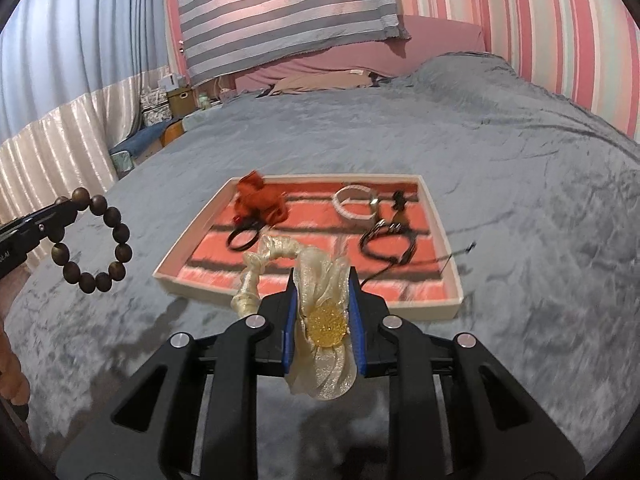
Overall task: Organize jewelry
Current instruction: 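Carry the bead bracelet and flower scrunchie into the tray and open both tools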
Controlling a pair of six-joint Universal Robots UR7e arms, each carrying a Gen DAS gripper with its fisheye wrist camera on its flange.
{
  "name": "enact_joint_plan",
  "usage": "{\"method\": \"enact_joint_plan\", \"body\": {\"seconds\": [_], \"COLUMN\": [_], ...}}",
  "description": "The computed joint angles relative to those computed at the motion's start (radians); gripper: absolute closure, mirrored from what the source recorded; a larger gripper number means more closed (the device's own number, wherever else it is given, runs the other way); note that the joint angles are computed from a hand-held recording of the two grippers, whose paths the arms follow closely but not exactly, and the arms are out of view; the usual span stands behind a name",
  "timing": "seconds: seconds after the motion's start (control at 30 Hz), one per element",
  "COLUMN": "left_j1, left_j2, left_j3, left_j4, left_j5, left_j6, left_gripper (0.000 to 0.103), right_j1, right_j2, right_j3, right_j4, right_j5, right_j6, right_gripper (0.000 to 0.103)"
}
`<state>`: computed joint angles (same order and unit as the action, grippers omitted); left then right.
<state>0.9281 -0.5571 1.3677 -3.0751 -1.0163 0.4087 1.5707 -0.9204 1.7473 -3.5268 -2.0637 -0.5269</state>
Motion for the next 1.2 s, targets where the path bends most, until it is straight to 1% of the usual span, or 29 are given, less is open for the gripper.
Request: {"method": "enact_joint_plan", "body": {"seconds": [0.27, 0.47, 0.73, 0.93, 1.13, 1.2], "left_j1": [0.015, 0.048, 0.087, 0.1, 0.114, 0.117], "left_j2": [0.178, 0.313, 0.419, 0.497, 0.555, 0.572], "left_j3": [-0.259, -0.472, -0.657, -0.778, -0.889, -0.925], "left_j4": [0.167, 0.304, 0.393, 0.447, 0.516, 0.535], "left_j5": [-0.032, -0.025, -0.001, 0.043, 0.057, 0.061], "left_j6": [-0.003, -0.005, -0.016, -0.004, -0.021, -0.023], "left_gripper": [0.084, 0.084, 0.084, 0.084, 0.084, 0.083], "right_j1": [-0.038, -0.073, -0.127, -0.141, -0.145, -0.145], "right_j2": [0.041, 0.083, 0.142, 0.178, 0.193, 0.194], "right_j3": [-0.151, -0.254, -0.347, -0.408, -0.436, -0.434], "right_j4": [0.078, 0.137, 0.224, 0.257, 0.277, 0.28], "right_j5": [-0.031, -0.051, -0.059, -0.073, -0.07, -0.065], "right_j6": [-0.034, -0.063, -0.042, -0.045, -0.053, -0.058], "right_gripper": [0.081, 0.081, 0.081, 0.08, 0.079, 0.077]}}
